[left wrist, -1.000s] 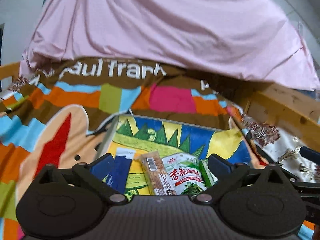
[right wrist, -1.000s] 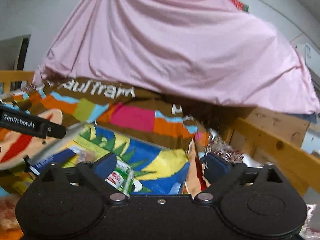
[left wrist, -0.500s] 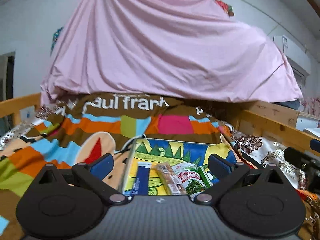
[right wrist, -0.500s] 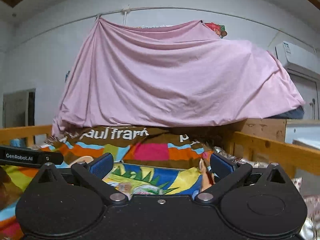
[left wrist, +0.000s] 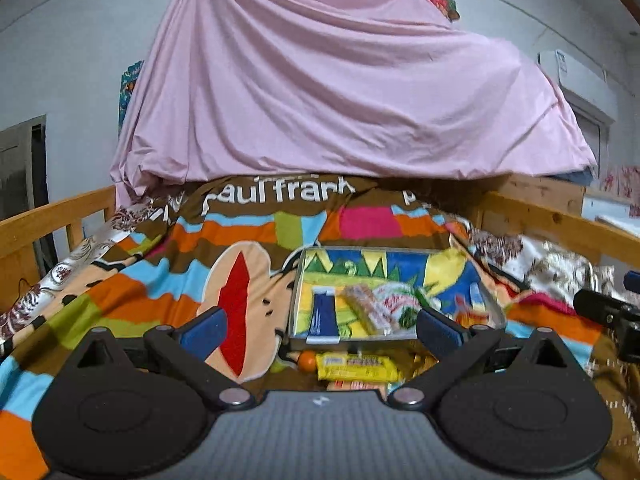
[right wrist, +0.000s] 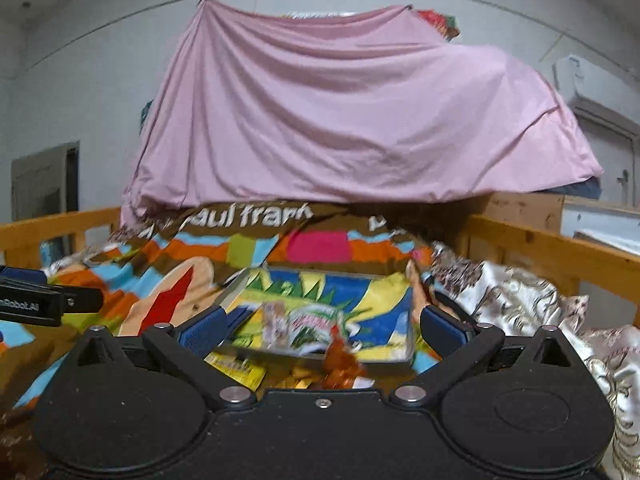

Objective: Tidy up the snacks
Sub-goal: 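Withdraw both tools from the tin toward the remaining snacks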

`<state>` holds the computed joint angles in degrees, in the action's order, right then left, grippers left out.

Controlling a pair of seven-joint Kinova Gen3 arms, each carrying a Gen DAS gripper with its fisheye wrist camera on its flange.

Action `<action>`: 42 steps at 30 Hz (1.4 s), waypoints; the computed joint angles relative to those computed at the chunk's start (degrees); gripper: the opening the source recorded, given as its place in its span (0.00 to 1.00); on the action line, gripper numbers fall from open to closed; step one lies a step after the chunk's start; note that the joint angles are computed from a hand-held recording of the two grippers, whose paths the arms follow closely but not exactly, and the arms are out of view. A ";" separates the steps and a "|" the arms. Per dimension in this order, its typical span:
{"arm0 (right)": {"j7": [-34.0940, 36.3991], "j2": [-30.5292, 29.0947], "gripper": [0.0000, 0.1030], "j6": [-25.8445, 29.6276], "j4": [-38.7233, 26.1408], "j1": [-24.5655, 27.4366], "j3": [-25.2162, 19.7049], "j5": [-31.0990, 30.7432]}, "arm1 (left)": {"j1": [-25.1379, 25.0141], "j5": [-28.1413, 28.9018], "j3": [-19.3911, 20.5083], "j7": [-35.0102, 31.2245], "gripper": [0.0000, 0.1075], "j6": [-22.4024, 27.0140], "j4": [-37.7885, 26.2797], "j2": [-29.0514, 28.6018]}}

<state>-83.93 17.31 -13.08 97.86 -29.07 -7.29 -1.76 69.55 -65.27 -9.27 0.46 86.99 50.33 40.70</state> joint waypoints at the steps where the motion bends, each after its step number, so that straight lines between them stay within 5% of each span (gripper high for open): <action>1: 0.08 -0.06 0.99 0.78 -0.13 0.10 -0.32 0.40 | 0.11 0.40 0.24 -0.11 0.95 0.28 0.24 -0.07; 11: 1.96 2.53 0.99 18.14 -7.51 -0.79 -1.22 4.05 | -3.79 10.83 4.00 -5.65 0.95 1.69 -2.09 -0.24; 19: -0.54 6.61 0.99 28.24 -14.81 -1.87 -0.07 3.78 | -7.86 14.70 5.03 -9.57 0.95 -5.10 3.42 -3.16; 28: -5.23 15.16 0.99 35.37 -25.66 -8.82 6.78 12.15 | -13.12 18.73 5.40 -16.37 0.95 -10.30 2.98 -2.42; 38: -0.75 21.61 0.99 39.32 -34.28 -4.48 0.32 7.60 | -19.74 25.37 5.66 -22.32 0.95 -19.92 3.76 -1.25; 42: -0.11 24.04 0.99 43.00 -38.30 -5.78 1.34 7.03 | -21.52 28.26 5.74 -24.95 0.95 -22.89 4.37 -1.15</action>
<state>-84.05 41.35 29.92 59.56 -34.85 -5.96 5.27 48.03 -37.02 -3.53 -24.49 64.10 54.70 39.54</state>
